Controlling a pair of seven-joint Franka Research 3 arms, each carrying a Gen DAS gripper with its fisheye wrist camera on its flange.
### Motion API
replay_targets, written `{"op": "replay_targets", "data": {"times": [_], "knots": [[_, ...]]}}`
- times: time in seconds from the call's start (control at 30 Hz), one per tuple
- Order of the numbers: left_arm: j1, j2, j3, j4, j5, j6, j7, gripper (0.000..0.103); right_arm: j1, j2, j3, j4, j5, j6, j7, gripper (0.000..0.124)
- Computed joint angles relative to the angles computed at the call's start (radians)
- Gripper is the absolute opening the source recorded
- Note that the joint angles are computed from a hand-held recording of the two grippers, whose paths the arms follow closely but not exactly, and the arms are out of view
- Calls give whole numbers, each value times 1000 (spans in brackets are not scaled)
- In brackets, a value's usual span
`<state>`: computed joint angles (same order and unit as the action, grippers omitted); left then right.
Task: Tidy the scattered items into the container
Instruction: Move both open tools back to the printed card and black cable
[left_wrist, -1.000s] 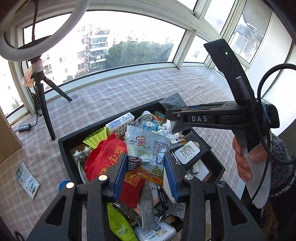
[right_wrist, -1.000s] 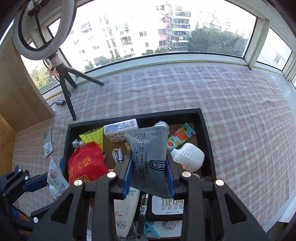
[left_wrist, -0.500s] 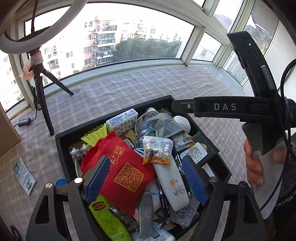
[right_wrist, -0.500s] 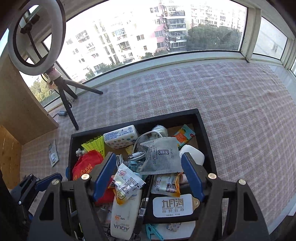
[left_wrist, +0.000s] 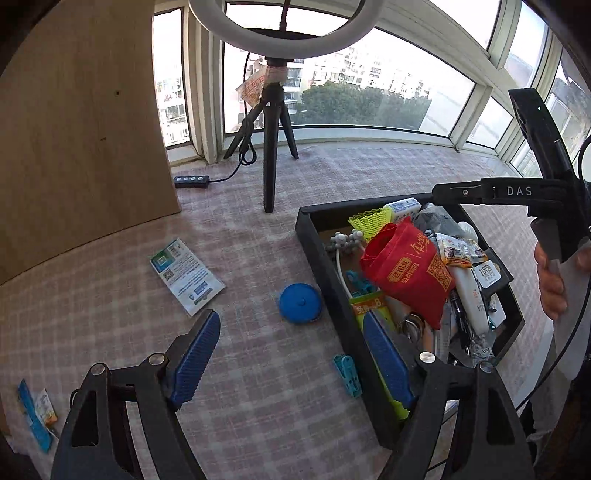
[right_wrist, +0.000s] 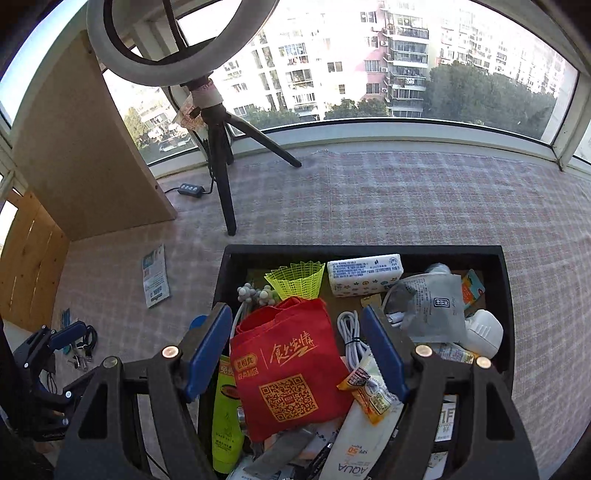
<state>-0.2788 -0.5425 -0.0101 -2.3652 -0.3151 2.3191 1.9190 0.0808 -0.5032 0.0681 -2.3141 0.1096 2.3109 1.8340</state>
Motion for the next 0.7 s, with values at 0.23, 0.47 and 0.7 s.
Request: {"op": "replay_targets", "data": {"times": [0.23,0.47,0.7], "knots": [[133,-40,84,-46,102,-54,59,77,91,164,37,113,36,9,-31,72],[217,16,133,-26,158,-156,200,70,185,377,61,291,29,-18,-49,72],[300,107,124,13,154,-221,297,62,275,639,54,536,-44,-119,-24,72]]}}
